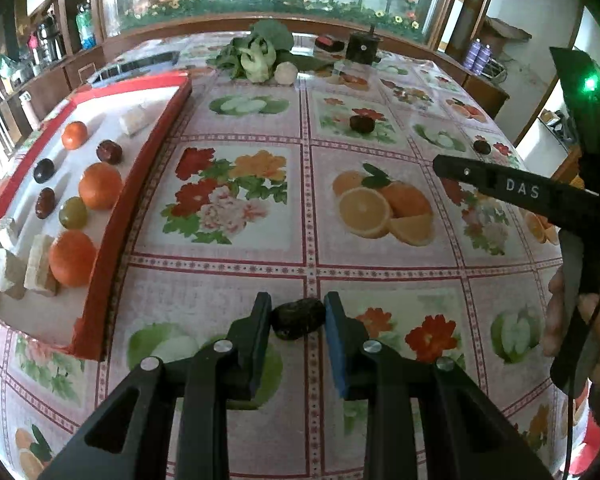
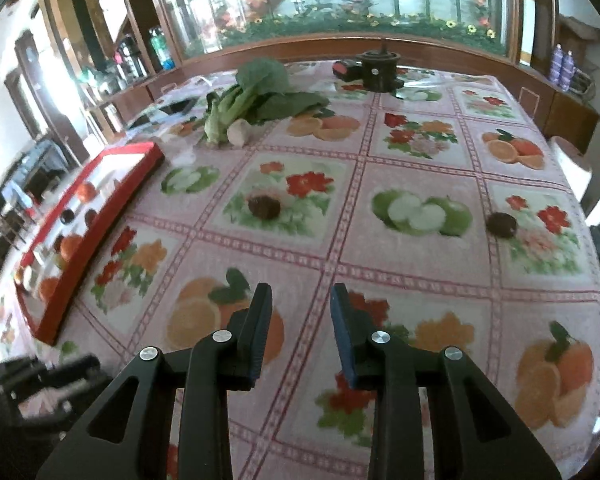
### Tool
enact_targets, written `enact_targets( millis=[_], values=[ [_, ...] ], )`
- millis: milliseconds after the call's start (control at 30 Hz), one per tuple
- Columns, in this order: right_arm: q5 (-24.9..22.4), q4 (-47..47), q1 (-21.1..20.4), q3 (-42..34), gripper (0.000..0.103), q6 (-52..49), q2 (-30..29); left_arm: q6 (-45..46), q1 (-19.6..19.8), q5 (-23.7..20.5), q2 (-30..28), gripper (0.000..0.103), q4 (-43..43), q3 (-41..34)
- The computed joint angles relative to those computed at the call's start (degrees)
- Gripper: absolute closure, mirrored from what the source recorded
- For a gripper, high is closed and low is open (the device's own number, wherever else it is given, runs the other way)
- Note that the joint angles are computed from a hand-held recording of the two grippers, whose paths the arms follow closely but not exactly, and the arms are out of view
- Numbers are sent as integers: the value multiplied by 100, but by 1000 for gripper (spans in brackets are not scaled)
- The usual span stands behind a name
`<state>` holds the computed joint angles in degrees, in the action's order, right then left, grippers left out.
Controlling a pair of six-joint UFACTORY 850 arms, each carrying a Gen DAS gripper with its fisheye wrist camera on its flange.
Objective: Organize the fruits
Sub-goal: 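Carry both brown dates over the tray with both tools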
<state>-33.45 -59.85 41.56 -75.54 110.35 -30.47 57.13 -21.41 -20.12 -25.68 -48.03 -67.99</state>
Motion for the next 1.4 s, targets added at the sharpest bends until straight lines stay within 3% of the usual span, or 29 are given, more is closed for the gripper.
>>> enact_targets(
  millis=[100, 167, 300, 533, 600, 633, 967, 1167, 1400],
  values=[
    [237, 55, -125, -112, 72, 77, -35, 27, 50, -120, -44, 73, 21, -58],
    [321, 84, -227, -306, 65, 55, -153, 29, 57, -163, -56, 73, 84, -84],
    [700, 606, -487, -815, 65, -530, -528, -10, 48, -178, -58, 73, 253, -90],
    [278, 1588, -555, -1744, 66, -2114, -1224, 215, 85, -267, -72, 73, 113, -109],
    [-189, 1555, -486, -1981, 79, -2322, -1374, 340, 107, -303, -86, 73, 16, -115],
    [-253, 1541, -475, -2015, 79, -2355, -1395, 419, 110, -296, -82, 73, -43, -103],
    [-127, 707, -290, -1440, 80, -1320, -896, 866, 128, -261, -37, 73, -361, -14],
    [-319, 933, -4, -1193, 80, -1406, -728, 1398, 71, -172, 90, 73, -661, 134],
    [-527, 1235, 166, -1203, 80, -1392, -766, 1468, 200, -475, 65, 73, -784, -45]
  ],
)
